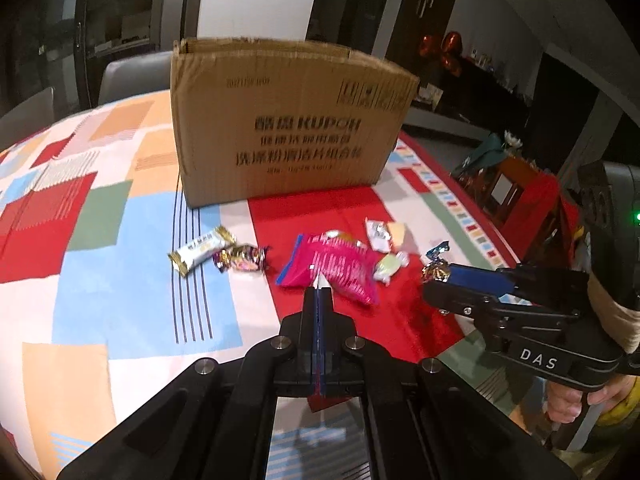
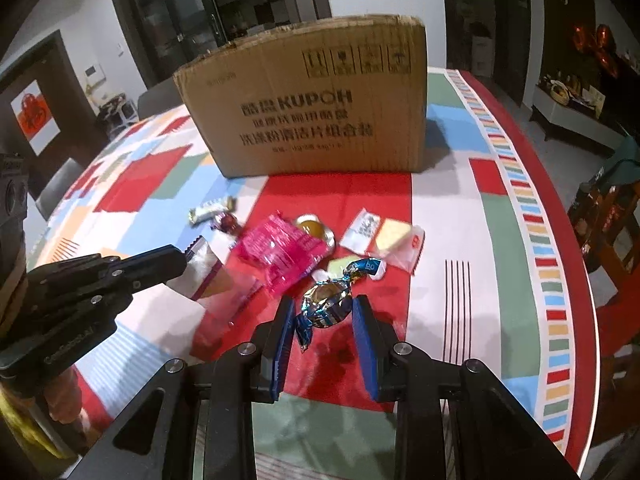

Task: Organize snacks
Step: 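Carry the blue-wrapped candy in the right gripper over the box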

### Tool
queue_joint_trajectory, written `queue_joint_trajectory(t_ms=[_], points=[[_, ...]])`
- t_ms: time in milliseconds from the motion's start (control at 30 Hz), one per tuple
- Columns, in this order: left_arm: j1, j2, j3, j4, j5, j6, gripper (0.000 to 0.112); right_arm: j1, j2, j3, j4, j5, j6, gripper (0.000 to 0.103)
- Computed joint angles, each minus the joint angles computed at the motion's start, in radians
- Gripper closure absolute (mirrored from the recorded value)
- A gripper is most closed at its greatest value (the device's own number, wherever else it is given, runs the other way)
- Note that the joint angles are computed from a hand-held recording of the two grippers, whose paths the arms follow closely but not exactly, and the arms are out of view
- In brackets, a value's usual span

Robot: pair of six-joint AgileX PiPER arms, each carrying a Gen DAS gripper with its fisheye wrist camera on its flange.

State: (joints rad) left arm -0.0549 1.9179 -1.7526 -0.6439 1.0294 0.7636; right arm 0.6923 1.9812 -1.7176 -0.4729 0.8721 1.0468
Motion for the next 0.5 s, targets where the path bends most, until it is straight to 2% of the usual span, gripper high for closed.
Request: queue_joint_trajectory(t_ms=[500], points=[[0.015, 0.009, -0.176, -0.046, 0.043, -0.035, 0.110, -0.001, 0.006, -0.154, -0.046, 0.018, -0.057, 0.072]])
